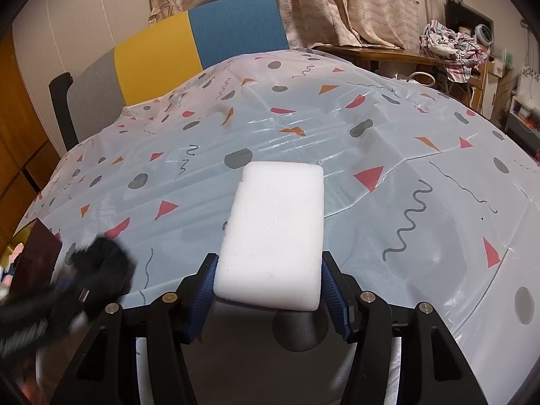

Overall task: Organize rigid objects
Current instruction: 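Carry the black scrunchie into the tray and open the left gripper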

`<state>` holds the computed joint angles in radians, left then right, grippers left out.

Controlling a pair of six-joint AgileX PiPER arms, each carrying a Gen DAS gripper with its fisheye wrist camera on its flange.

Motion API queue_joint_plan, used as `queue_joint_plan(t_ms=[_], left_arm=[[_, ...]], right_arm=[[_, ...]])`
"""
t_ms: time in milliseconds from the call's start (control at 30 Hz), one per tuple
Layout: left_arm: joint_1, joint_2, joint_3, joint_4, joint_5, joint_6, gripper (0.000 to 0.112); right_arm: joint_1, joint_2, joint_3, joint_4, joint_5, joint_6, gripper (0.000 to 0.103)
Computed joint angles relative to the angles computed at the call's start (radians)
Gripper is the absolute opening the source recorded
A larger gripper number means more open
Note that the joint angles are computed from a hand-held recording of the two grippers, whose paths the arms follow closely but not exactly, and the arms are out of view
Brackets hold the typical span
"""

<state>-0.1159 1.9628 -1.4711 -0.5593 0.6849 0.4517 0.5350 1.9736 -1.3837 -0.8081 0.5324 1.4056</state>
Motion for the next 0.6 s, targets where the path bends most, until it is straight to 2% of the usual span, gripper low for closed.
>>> queue_joint_plan(t_ms=[267,467,600], left_arm=[[0.121,-0.21,0.267,-0.192,0.019,0.219,0.017],[0.245,-0.352,0.385,-0.289,0.084,0.376,0.017],[0.371,-0.414,0.422,-0.324,0.151,0.453,0.017]], right_arm=[[0.015,0.019,-0.037,0.015,0.054,-0.034,0.059],[0.02,0.028,-0.052,0.016,0.075,-0.044,0.059],[0.028,0.04,-0.073,0.02,0.103,-0.06,0.059]])
